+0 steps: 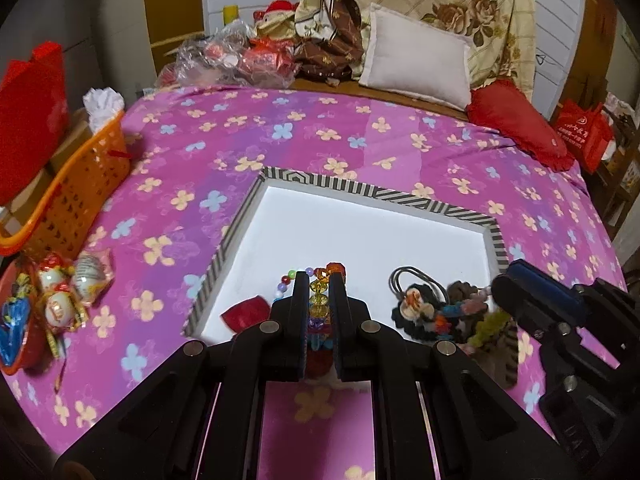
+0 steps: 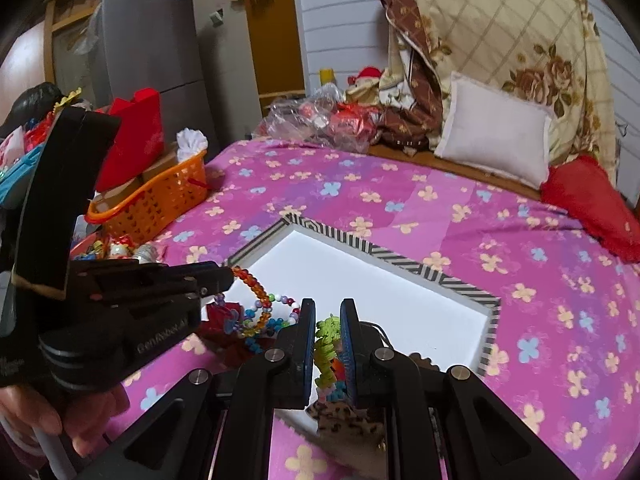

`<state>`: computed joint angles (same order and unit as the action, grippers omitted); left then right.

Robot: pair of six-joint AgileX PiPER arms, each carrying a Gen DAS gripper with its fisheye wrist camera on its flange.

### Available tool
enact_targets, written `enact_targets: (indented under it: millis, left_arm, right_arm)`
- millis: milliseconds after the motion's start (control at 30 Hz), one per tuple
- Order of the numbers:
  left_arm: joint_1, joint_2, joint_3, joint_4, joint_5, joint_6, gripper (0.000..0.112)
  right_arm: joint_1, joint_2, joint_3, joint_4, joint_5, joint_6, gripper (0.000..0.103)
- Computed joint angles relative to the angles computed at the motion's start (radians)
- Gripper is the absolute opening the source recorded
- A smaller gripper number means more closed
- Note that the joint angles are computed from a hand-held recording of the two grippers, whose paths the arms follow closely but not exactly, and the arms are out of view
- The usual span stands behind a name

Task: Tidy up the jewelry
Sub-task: 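Carry both bracelets over the tray with both tools, then lower both bracelets into the tray and open both tools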

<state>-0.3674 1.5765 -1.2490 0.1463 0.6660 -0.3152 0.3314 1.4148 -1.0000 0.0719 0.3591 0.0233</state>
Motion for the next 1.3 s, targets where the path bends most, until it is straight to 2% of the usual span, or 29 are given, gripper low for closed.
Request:
enact_targets:
  millis: [200,400,533,700,733,767,800,833,867,900,933,1000,1167,1300]
  left_arm:
    - [0.018,0.108,-0.022,0.001,-0.026,-0.01,0.008]
    - [0.047,0.146,0.008,-0.012,-0.059,0.004,0.008]
    - [0.051,0.155,0.032,-0.005,-0.077,-0.008,0.008]
    - [0.054,0.16,0.058,-0.006,-0.095,-0.018,0.008]
    - [0.055,0.161,0.063,-0.009,-0.099,-0.017,0.009]
    - [0.054,0.159,0.071,-0.002,-0.103,-0.024,0.011]
    - [0.052,0.156,0.078,0.005,-0.108,-0.03,0.014]
    - [0.049,0.151,0.086,0.014,-0.115,-0.037,0.021]
    - [0.048,0.146,0.093,0.02,-0.12,-0.042,0.028]
    - [0.05,0.136,0.103,0.012,-0.13,-0.036,0.042]
    - [0.057,0.126,0.115,-0.014,-0.143,-0.015,0.052]
    - [0.066,0.107,0.131,-0.045,-0.153,0.011,0.054]
    - [0.045,0.059,0.166,0.02,-0.154,-0.05,0.054]
    - [0.032,0.007,0.214,0.078,-0.166,-0.108,0.054]
  right_arm:
    - [-0.041,0.104,0.009,0.111,-0.032,-0.108,0.012]
    - [-0.071,0.139,0.072,0.158,-0.071,-0.17,0.012]
    - [-0.071,0.149,0.1,0.129,-0.088,-0.138,0.012]
    - [-0.061,0.156,0.117,0.018,-0.09,-0.007,0.012]
    - [-0.061,0.151,0.123,0.002,-0.093,0.012,0.016]
    - [-0.058,0.143,0.132,-0.023,-0.099,0.042,0.028]
    - [-0.056,0.134,0.142,-0.04,-0.108,0.063,0.035]
    - [-0.053,0.118,0.159,-0.071,-0.123,0.097,0.041]
    - [-0.048,0.106,0.17,-0.104,-0.131,0.134,0.041]
    - [-0.043,0.097,0.177,-0.135,-0.132,0.167,0.041]
    - [-0.04,0.087,0.185,-0.149,-0.133,0.185,0.041]
    - [-0.032,0.069,0.195,-0.186,-0.134,0.232,0.041]
    - [0.01,0.006,0.228,-0.463,-0.116,0.533,0.042]
    - [0.052,-0.035,0.247,-0.673,-0.067,0.765,0.044]
